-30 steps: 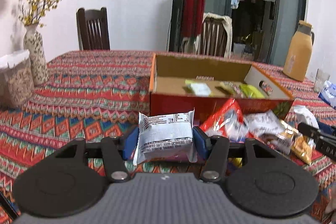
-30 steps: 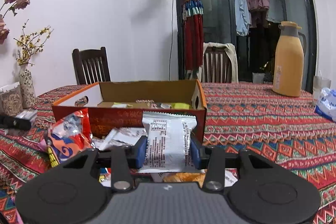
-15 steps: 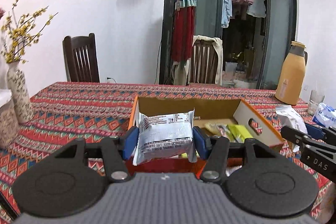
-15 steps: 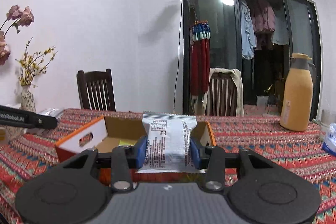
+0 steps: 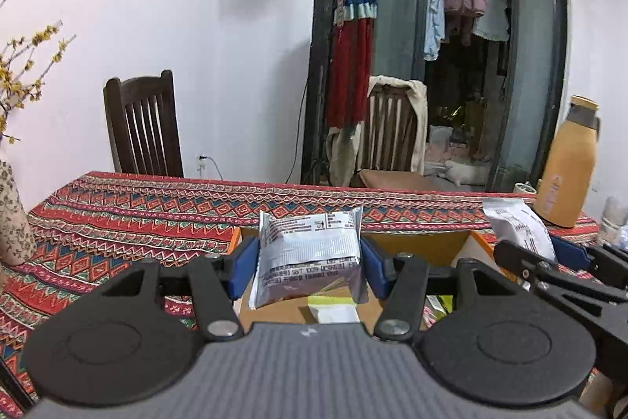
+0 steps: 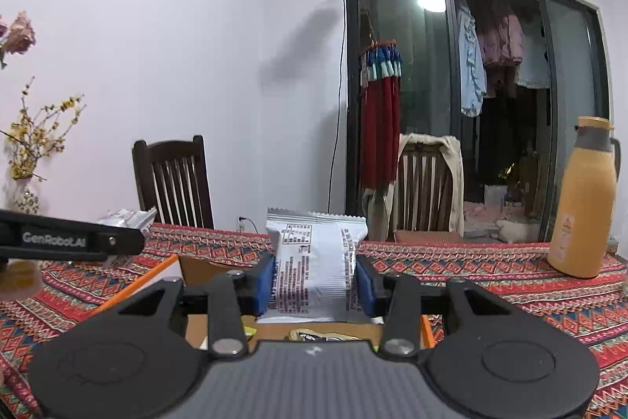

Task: Organize snacks
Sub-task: 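Lift both held packets and carry them over the orange box, then lower both packets into the box and open both grippers, then move both open grippers back over the snack heap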

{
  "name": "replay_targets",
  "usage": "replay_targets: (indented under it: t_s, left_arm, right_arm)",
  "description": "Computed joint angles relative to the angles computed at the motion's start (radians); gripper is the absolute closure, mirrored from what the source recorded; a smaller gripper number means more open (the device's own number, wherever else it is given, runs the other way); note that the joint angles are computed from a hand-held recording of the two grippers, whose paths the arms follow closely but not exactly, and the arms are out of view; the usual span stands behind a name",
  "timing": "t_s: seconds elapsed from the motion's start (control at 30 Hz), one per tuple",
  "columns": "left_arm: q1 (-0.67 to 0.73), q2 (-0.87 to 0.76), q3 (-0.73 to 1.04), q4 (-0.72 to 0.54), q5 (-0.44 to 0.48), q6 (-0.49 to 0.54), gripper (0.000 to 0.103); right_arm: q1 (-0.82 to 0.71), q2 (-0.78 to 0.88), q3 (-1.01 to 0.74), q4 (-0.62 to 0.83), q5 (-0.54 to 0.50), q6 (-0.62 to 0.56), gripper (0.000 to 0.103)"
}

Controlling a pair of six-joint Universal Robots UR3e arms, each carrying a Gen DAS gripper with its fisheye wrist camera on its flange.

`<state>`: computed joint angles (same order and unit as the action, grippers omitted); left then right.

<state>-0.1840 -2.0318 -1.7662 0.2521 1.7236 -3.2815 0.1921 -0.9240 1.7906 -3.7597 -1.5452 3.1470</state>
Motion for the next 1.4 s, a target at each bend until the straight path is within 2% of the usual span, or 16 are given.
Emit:
replay_targets:
  t_s: [0.17,0.33,0.6,0.7,0.73,0.83,0.87,0.9,1.03,1.4]
  left_arm:
    - [0.023,-0.105,0.067,0.011,0.003,-0.021,0.046]
    - [0.055,-0.120,0.054,0.010,-0.033,-0.016,0.046]
    - [0.052,-0.121,0.030,0.034,-0.035,-0.004,0.046]
    - [0.054,-0.115,0.015,0.061,-0.040,-0.011,0.039]
    - [0.056,-0.113,0.004,0.082,-0.039,-0.018,0.034]
    - [0.055,-0.106,-0.026,0.139,-0.026,-0.041,0.010]
    - [0.053,-0.106,-0.036,0.162,-0.017,-0.046,0.003]
    - [0.051,-0.105,-0.044,0.183,-0.009,-0.049,0.001]
    - [0.051,-0.091,-0.053,0.195,-0.003,-0.063,0.000]
    - [0.052,-0.087,-0.061,0.202,-0.006,-0.072,0.000]
  right_arm:
    - [-0.020,0.081,-0.059,0.017,0.034,0.019,0.061]
    - [-0.025,0.110,-0.082,0.052,0.058,0.004,0.061]
    - [0.007,0.129,-0.116,0.078,0.006,0.006,0.061]
    - [0.005,0.121,-0.113,0.082,0.009,0.015,0.059]
    - [0.004,0.122,-0.115,0.078,0.006,0.022,0.059]
    - [-0.004,0.120,-0.101,0.053,0.008,0.043,0.033]
    - [-0.005,0.120,-0.099,0.046,0.005,0.048,0.018]
    - [-0.005,0.122,-0.097,0.036,0.003,0.052,0.007]
    - [-0.012,0.123,-0.076,-0.005,0.005,0.071,0.000]
    - [-0.018,0.116,-0.059,-0.035,0.007,0.081,0.000]
